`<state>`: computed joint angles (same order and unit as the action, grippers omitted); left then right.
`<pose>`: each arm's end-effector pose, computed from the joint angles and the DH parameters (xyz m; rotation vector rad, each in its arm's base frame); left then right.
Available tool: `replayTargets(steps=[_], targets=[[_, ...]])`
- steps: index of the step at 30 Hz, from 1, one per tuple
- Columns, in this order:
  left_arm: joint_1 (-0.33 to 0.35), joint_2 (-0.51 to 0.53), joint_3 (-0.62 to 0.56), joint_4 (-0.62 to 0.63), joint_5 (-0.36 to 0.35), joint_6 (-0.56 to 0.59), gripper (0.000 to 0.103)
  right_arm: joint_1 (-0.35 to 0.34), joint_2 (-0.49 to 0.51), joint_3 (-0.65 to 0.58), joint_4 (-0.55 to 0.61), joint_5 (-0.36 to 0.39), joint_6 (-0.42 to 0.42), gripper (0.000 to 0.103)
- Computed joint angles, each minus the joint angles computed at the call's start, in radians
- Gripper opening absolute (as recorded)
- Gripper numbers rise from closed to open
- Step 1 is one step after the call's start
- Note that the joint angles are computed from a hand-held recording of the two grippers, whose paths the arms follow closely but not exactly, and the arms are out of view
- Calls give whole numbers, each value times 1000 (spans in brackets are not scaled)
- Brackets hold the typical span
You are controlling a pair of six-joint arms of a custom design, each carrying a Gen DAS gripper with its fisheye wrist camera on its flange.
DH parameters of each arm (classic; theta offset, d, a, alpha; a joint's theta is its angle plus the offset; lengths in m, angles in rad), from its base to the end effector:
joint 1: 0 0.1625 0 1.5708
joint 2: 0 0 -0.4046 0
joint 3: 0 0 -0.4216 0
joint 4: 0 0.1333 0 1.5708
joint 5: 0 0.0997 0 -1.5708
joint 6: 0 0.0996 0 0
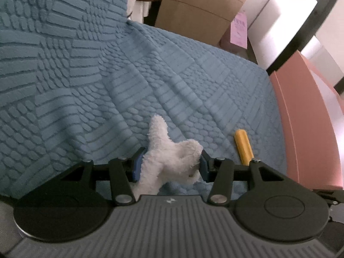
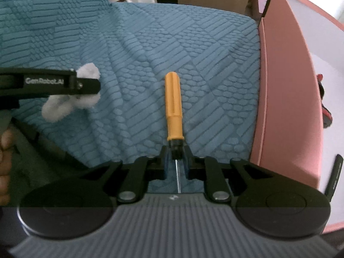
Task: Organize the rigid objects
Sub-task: 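Close the left gripper on the white fluffy toy while the right lifts the screwdriver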
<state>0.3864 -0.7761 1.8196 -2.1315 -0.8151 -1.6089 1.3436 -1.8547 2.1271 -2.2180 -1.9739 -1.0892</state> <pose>-0.4386 -0.3961 -0.0289 -0.2785 2.4143 -0.8423 -0.0026 -0.4295 0.3887 0.9938 -2.4022 0.0650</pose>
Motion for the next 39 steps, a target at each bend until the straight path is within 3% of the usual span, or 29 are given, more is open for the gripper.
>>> replayTargets(steps=[3,9,13,20,22,27,33,35,39], targets=[[1,8,2,-23,-7,9,56,-17,-12,-11,26,32,16,19],[3,11,29,-80,-23,18,57,-33,-24,-8,-20,128,-32,22],[0,6,51,-117,-28,-4,57,-40,-8,-19,-7,164,-39,33],[-1,-6,68,-142,-50,3,63,-55,2,20,-49,146,-40,33],[-3,-10,72,-148,-52,6,67,-56,5,28,-72,134,-32,22],[-7,-12,88,-200,-64,10,71,-58,-21,52,-103,109,-73,22],[-5,6,57,-155,-57,53,71,-93,-66,53,-50,133,-69,24],[-9,19,30,-89,-36,48,71,-87,-64,60,-70,123,-76,25],[-4,34,15,-83,-27,104,71,-85,-57,73,-113,150,-112,30]])
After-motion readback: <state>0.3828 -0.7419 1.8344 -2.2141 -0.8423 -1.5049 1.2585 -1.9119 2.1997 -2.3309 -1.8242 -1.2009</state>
